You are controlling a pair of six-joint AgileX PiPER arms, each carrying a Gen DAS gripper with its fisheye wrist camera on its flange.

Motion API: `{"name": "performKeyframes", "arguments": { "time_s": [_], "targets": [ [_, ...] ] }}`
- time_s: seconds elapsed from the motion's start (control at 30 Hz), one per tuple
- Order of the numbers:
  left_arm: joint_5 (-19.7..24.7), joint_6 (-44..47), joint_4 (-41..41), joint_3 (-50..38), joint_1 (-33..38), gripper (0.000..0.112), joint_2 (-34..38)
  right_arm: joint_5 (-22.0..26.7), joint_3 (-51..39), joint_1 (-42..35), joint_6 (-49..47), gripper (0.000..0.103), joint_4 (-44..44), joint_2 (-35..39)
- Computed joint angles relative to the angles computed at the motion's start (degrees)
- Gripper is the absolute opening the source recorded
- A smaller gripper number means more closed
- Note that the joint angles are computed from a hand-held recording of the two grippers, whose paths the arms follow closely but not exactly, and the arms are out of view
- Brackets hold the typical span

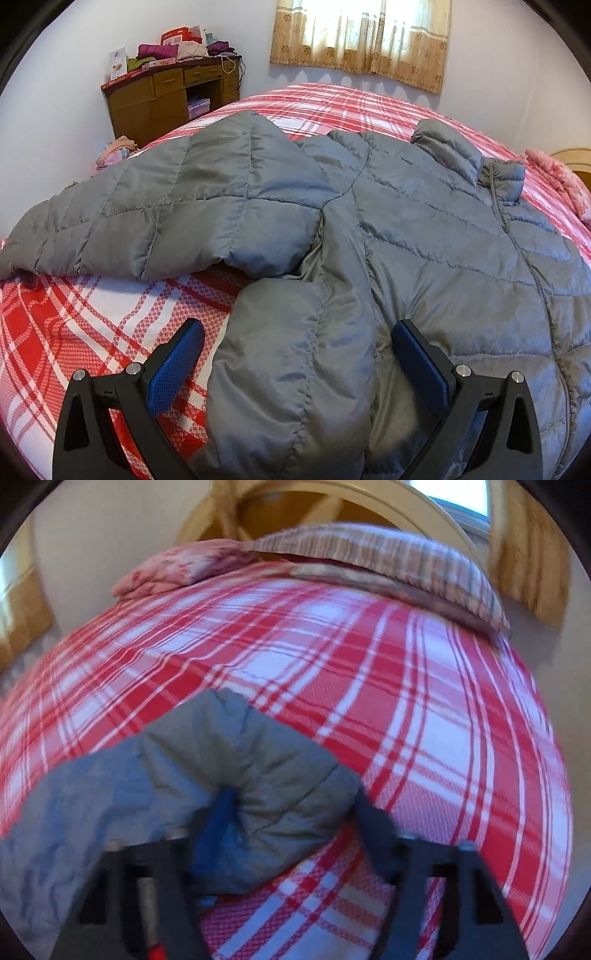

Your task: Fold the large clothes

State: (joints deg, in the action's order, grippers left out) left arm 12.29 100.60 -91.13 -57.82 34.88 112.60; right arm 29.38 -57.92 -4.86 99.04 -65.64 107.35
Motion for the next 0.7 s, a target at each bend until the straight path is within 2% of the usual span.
{"name": "performKeyframes", "arguments": {
  "time_s": [0.03,0.1,0.23,0.33,0.4,0.53,0.57,0.7],
  "targets": [
    [-0.3,0.4,-0.4,0.0,-0.2,0.102,0.1,-2.4,0.4,-0.6,-2.0,0.021,0.3,-1.0],
    [-0.3,0.2,-0.4,-0.1,-0.3,0.102,0.2,-2.3,1.5,-0.5,-4.5,0.014,0.7,-3.2],
    [-0.1,0.7,-1.1,-0.1,-0.3,0.102,0.2,-1.8,5.3,2.7,1.1,0.013,-4.1,-10.9],
    [0.4,0.1,-0.5,-0.1,-0.1,0.102,0.2,-0.1,4.1,6.9,-1.2,0.013,-2.8,-15.4],
    [0.0,-2.3,1.9,-0.3,-0.4,0.102,0.1,3.2,1.8,13.3,-5.3,0.013,-0.3,-19.5],
    [1.4,-14.7,16.4,0.4,1.1,0.102,-2.2,10.4,-6.1,28.4,-11.8,0.013,3.2,-21.3],
    [3.2,-16.5,18.7,1.1,2.5,0.102,-3.4,11.9,-7.6,32.1,-12.4,0.013,3.5,-21.3],
    [12.8,-14.2,17.5,3.8,10.8,0.102,-7.8,17.1,-18.7,48.4,-15.8,0.013,4.3,-15.1]
  ]
}}
